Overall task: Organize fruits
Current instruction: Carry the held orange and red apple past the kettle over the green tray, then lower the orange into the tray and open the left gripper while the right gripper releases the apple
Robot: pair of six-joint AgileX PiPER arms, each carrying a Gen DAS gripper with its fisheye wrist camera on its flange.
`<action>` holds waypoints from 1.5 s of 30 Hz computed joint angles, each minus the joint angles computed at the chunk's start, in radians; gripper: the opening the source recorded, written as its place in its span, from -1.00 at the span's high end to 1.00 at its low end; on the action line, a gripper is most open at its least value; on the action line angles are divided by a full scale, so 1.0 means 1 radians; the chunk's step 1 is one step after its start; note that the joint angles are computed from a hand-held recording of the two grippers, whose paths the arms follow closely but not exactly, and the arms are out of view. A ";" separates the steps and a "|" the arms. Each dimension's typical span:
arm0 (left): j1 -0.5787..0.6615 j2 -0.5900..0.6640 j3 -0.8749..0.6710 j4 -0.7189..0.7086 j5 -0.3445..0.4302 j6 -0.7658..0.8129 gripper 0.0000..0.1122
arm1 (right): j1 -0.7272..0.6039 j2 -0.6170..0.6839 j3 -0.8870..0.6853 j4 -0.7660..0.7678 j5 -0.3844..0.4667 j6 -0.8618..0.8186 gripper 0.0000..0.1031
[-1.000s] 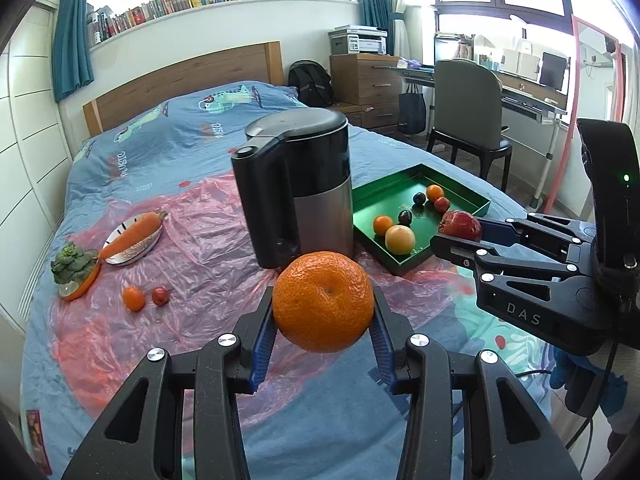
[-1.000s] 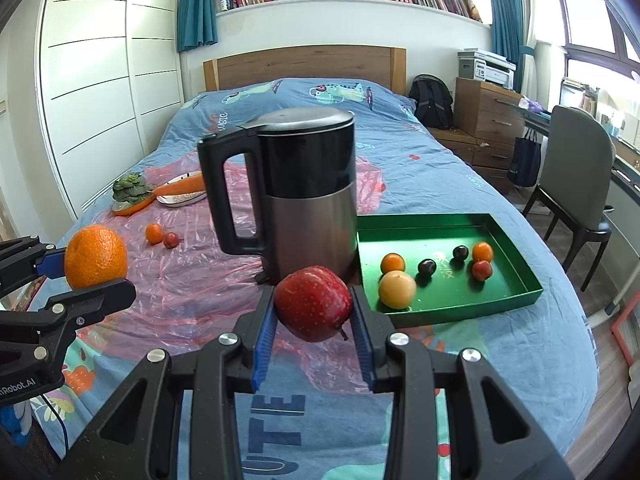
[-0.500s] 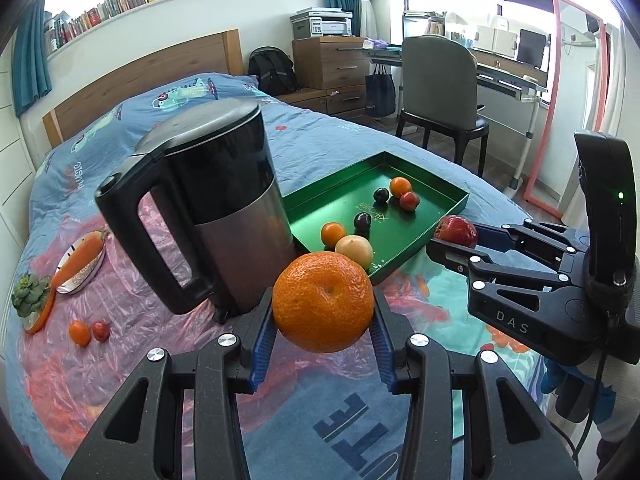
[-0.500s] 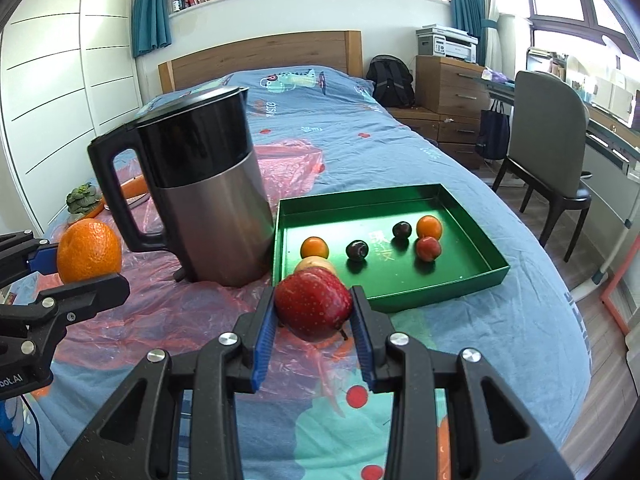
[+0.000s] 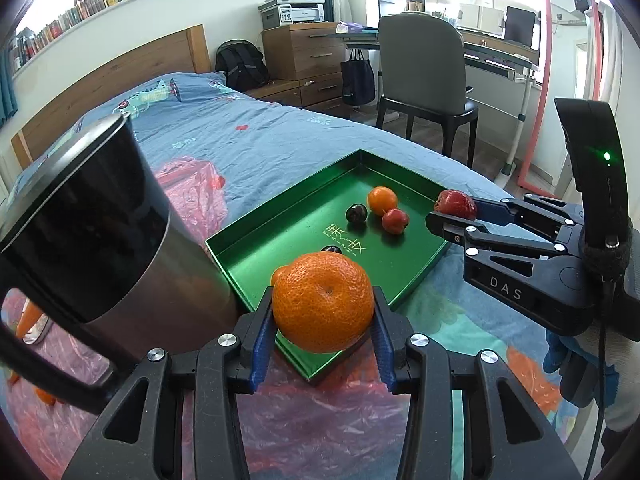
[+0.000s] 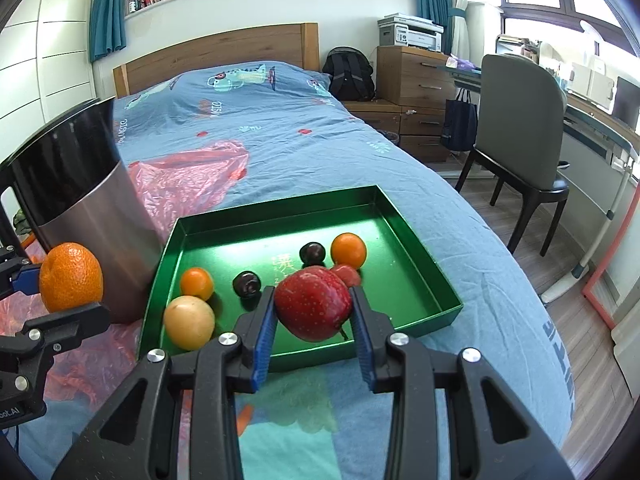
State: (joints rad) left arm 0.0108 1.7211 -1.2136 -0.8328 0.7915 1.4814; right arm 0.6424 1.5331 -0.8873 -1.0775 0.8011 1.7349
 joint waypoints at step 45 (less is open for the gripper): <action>-0.348 0.610 -0.702 0.688 -0.062 -0.914 0.30 | -0.429 0.328 -0.103 -0.060 -0.305 -0.140 0.60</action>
